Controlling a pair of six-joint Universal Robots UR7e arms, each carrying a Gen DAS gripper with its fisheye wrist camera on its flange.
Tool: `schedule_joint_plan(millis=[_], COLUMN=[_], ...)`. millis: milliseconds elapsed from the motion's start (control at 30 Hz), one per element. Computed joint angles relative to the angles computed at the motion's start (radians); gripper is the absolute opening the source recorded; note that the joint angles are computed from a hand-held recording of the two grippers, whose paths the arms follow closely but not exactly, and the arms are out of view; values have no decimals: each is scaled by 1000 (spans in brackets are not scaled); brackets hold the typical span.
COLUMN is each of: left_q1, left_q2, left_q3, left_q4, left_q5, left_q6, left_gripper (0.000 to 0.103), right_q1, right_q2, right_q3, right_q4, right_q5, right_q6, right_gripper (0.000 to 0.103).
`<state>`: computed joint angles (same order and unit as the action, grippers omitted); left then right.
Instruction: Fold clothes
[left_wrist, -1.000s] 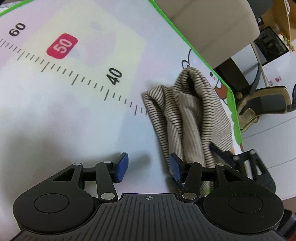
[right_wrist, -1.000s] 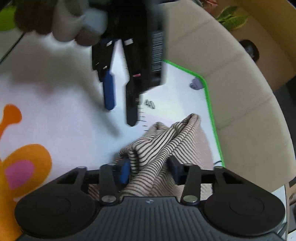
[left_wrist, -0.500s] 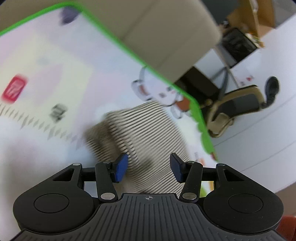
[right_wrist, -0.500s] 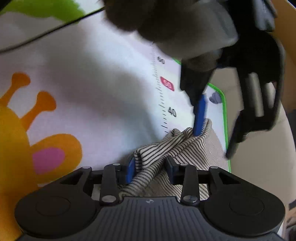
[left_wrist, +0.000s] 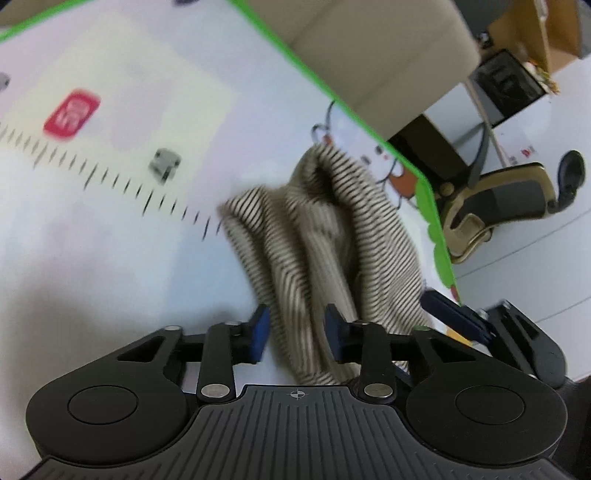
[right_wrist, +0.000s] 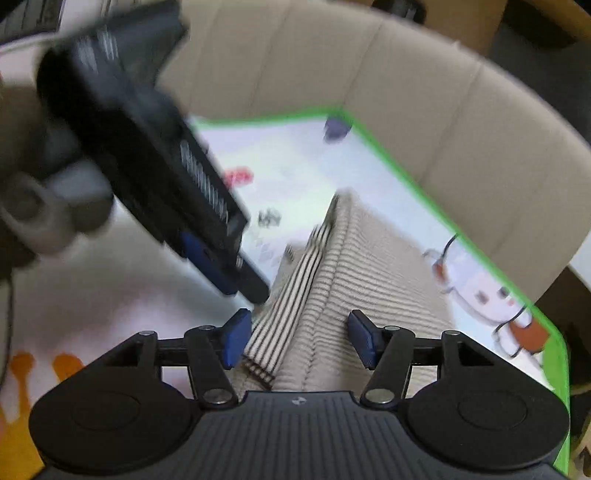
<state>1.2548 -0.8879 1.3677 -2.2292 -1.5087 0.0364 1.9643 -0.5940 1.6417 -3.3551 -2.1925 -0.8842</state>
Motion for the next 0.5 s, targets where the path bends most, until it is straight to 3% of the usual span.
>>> schedule_joint_plan(millis=[67,133,200,300,367,433,500], left_q1=[3,7,10,13,15,19,23], left_q2=[2,2,8,20,28,32,36], left_q3=[-2,-4,-13,-25,-30,-36,-42], left_q4=[14,34,72,125,131,133,136], left_q5=[-10,-30,-54,-81,-73,-62,-50], left_q6=[-5,3,16,42,43,28,14], left_gripper=[27,24,20,19,19,19,21], right_q1=[-1,3,13,16,18,14,4], right_q2=[-9,-34,-62,-133,-160,-155,-129], right_q3=[28,36,36,31,46,55,56], right_q4=[-53,-47,-39,95,187,243,265], right_q5=[-9,-10,-4,89,153,171,147], right_q6=[-76,-64,-4,215,327,340,299], right_gripper=[30,19,16,12,0,0,0])
